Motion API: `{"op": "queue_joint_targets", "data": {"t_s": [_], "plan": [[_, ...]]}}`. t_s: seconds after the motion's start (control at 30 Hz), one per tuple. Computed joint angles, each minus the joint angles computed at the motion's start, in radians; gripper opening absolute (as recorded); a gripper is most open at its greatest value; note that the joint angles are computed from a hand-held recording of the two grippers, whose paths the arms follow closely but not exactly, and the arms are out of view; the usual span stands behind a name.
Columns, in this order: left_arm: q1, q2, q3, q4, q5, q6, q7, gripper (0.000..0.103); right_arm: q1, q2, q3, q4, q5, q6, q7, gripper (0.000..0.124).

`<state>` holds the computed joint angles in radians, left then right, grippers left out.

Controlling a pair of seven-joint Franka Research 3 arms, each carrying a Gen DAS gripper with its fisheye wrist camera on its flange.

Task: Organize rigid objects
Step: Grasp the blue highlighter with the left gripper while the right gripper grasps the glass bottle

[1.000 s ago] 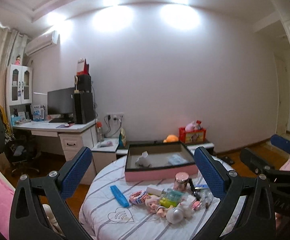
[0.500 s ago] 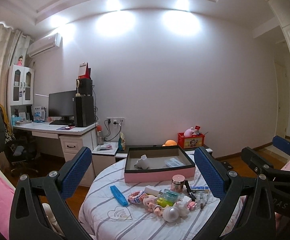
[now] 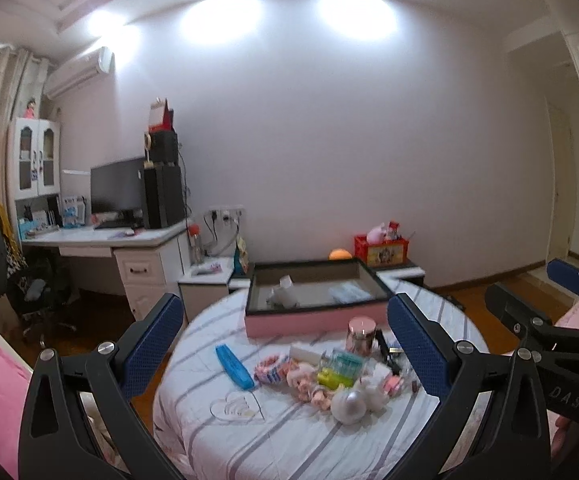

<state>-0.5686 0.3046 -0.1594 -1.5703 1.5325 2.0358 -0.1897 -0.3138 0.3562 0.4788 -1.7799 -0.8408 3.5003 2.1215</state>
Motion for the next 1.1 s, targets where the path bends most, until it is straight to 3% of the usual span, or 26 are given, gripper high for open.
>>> {"op": "queue_joint_targets", "data": {"t_s": [0.07,0.17,0.37,0.47,0.5,0.6,0.7,0.77,0.97,1.1], "plan": [[0.02,0.007,0.002,-0.006,-0.043,0.039,0.01,0.103,-0.023,0.025,0.033,0.016,-0.028,-0.041,0.002,0.095],[0.049,0.029,0.006,-0.013,-0.129,0.073,0.055,0.103,-0.103,0.091,0.148,0.042,-0.059,-0.149,-0.031,0.095],[0.102,0.07,0.023,-0.032,-0.308,0.152,0.127,0.103,-0.186,0.272,0.345,0.121,0.025,-0.414,-0.241,0.095],[0.119,0.077,0.035,-0.043,-0.36,0.181,0.143,0.103,-0.199,0.356,0.42,0.162,0.093,-0.491,-0.36,0.095],[0.122,0.077,0.038,-0.046,-0.368,0.195,0.142,0.103,-0.176,0.366,0.408,0.184,0.123,-0.513,-0.39,0.095],[0.14,0.086,0.046,-0.047,-0.384,0.282,0.146,0.103,-0.052,0.336,0.247,0.242,0.098,-0.524,-0.301,0.095],[0.143,0.111,0.055,-0.023,-0.408,0.316,0.174,0.103,-0.05,0.375,0.263,0.297,0.172,-0.585,-0.365,0.095],[0.139,0.124,0.066,-0.004,-0.429,0.292,0.197,0.103,-0.039,0.402,0.27,0.34,0.214,-0.633,-0.413,0.095],[0.15,0.124,0.089,-0.002,-0.471,0.237,0.199,0.103,0.078,0.495,0.218,0.534,0.299,-0.786,-0.517,0.095],[0.177,0.131,0.09,-0.002,-0.512,0.23,0.213,0.103,0.143,0.529,0.155,0.632,0.337,-0.829,-0.545,0.095]]}}
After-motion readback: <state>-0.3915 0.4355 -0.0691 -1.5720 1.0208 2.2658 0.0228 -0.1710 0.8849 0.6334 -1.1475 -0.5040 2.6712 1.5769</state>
